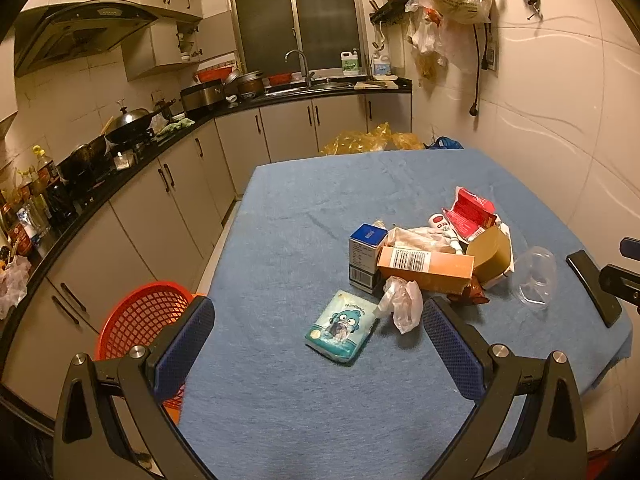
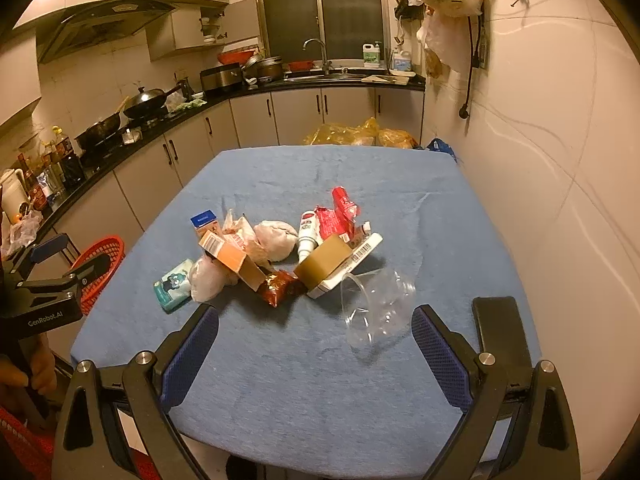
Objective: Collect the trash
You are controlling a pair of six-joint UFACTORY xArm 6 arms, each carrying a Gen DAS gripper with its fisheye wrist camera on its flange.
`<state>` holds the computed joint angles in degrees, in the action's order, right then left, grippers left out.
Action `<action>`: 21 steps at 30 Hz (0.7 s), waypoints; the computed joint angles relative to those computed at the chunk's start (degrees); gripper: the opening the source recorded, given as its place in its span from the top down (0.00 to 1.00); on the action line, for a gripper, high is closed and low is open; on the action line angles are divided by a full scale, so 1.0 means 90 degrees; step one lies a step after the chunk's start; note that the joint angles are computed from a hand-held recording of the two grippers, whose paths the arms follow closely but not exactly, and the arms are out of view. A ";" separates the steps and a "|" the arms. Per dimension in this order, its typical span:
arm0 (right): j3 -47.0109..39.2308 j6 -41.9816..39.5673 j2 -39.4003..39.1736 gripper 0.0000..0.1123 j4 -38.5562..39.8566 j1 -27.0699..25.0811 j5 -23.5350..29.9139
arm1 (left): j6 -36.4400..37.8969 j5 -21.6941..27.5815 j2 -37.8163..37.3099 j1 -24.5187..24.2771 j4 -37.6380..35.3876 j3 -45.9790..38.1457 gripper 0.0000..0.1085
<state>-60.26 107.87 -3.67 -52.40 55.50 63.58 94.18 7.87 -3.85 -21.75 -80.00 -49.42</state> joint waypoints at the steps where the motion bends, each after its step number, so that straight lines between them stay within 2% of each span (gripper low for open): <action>1: -0.0019 -0.0014 0.0021 0.12 0.0001 -0.0008 -0.0015 | 0.0017 0.0008 -0.0004 0.0013 -0.0012 -0.0003 0.05; 21: -0.0170 0.0016 0.0164 0.12 -0.0047 -0.0021 -0.0059 | 0.0052 0.0219 -0.0046 0.0163 0.0088 -0.0012 0.05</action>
